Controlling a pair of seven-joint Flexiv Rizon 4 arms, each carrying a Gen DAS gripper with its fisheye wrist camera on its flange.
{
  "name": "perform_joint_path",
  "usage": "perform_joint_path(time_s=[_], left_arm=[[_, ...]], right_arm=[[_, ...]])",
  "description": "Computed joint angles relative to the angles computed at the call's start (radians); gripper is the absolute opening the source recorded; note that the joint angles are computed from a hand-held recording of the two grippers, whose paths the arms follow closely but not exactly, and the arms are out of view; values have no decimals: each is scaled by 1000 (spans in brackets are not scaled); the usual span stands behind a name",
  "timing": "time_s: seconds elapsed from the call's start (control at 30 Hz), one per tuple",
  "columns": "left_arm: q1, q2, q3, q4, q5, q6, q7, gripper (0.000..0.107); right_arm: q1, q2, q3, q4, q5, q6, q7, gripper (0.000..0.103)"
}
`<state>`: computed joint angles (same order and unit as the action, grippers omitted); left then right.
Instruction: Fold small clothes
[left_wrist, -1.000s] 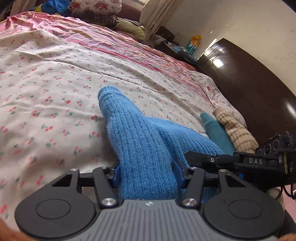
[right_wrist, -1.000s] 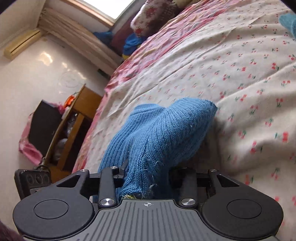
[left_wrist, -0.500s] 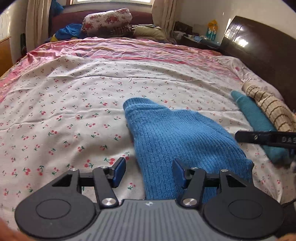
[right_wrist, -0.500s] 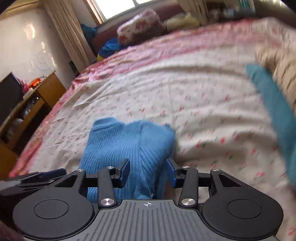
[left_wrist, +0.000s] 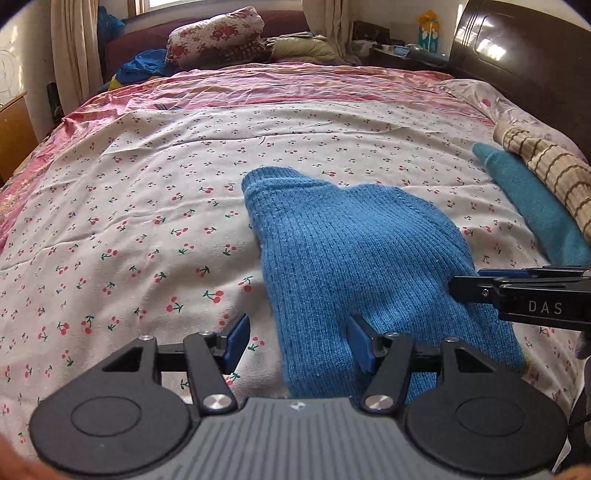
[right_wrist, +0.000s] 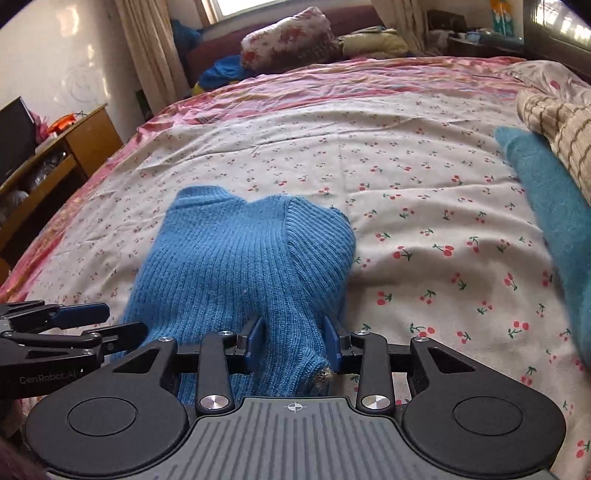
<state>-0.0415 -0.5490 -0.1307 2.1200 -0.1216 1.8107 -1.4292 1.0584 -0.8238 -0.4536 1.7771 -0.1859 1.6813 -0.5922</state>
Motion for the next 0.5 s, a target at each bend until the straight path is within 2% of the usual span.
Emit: perform_joint_path(time_s=[0.17,0.23,0.37,0.5], left_arm=[[-22,23,23,27,-3,14,-9,64],[-22,30,24,38,-4,19,-16,64],[-24,40,23,53,2,25,-22,64],[-63,40,58,52,-11,2,-20,64]], right_arm=[[172,6,-182,73,19,22,7,33],[211,11,-214,94,38,38,-16,33],[219,22,-193,104,55,28,-76,33],[173,24,-138,75,23,-73,-58,32]])
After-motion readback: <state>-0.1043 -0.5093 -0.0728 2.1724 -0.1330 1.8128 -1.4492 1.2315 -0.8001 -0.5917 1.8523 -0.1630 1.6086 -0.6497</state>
